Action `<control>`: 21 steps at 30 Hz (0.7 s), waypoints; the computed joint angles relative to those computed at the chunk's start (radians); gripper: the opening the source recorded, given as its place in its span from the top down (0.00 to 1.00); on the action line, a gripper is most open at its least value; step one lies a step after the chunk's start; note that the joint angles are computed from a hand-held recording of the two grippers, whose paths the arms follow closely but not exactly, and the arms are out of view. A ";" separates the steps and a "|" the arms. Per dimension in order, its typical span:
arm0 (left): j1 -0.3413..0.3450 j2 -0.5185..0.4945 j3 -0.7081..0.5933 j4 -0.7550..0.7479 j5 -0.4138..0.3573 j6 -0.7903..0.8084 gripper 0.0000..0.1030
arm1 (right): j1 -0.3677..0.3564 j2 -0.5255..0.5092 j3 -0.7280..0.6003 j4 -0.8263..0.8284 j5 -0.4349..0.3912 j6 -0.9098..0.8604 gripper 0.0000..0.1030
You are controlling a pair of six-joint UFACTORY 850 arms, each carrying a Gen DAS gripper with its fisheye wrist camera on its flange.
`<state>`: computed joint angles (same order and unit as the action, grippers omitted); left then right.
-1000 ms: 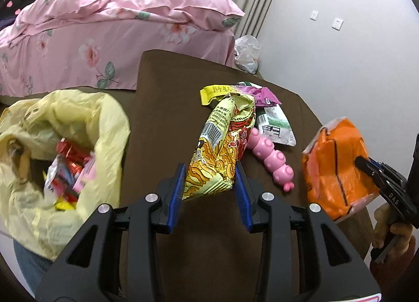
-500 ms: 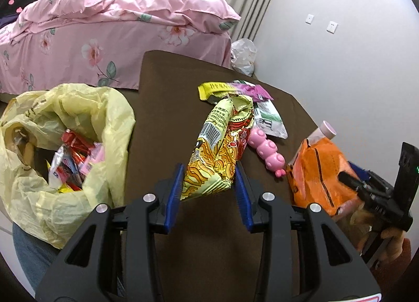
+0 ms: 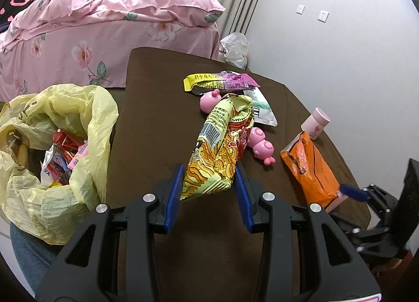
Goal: Collect trash
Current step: 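Carry the chip bag and orange bag over the yellow trash bag with both grippers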
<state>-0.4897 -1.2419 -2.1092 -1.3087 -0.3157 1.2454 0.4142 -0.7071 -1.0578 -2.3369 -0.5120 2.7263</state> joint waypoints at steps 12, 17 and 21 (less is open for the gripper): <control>-0.002 0.010 0.016 -0.022 0.017 0.031 0.65 | -0.028 -0.001 0.012 -0.134 -0.033 0.187 0.80; -0.006 0.031 0.049 -0.115 0.039 0.135 0.65 | -0.035 0.033 0.040 -0.208 -0.078 0.270 0.83; -0.003 0.035 0.053 -0.132 0.045 0.149 0.66 | -0.032 0.050 0.046 -0.234 -0.098 0.277 0.83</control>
